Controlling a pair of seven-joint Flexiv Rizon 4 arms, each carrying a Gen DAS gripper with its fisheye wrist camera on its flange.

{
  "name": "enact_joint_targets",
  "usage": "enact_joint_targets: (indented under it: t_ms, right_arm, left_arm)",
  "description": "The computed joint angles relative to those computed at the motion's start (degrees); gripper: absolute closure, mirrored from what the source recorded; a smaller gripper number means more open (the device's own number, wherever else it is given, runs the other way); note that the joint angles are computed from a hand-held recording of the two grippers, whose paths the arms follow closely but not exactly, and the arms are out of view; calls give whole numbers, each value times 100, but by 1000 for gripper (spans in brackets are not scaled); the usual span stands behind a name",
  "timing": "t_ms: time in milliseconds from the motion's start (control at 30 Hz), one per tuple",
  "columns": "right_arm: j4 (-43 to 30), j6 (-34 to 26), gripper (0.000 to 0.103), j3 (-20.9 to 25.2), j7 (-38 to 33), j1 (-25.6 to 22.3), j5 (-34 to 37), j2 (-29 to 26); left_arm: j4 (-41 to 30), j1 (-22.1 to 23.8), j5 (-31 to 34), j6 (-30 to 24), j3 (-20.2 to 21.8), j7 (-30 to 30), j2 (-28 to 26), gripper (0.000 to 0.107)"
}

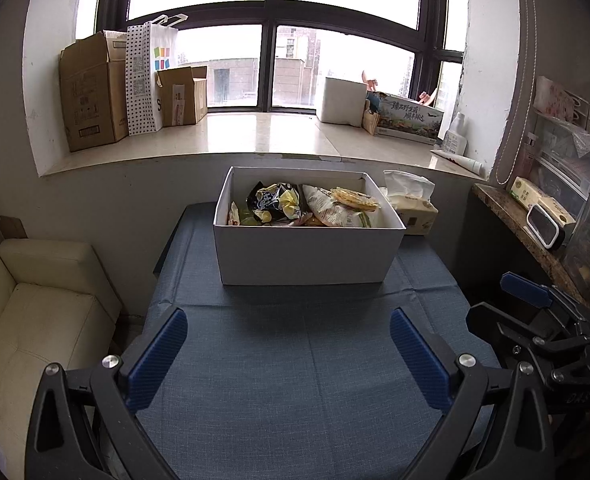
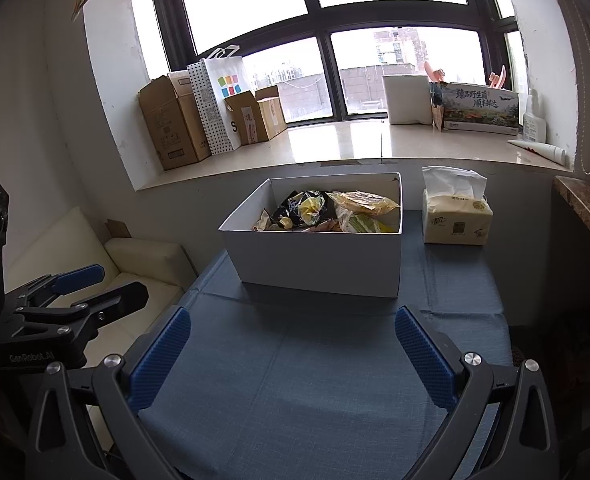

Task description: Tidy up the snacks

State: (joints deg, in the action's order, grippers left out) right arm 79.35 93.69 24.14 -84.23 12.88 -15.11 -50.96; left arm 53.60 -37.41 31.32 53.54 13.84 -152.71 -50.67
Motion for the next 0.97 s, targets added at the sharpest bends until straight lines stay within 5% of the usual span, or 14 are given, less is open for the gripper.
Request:
enact_joint_targets:
  t_ms: [967]
  right_arm:
    - [-14,-70,0,83,-108,-29,73,-15]
  left_arm:
    - [-71,14,-70,-120,-36,109,-68,4]
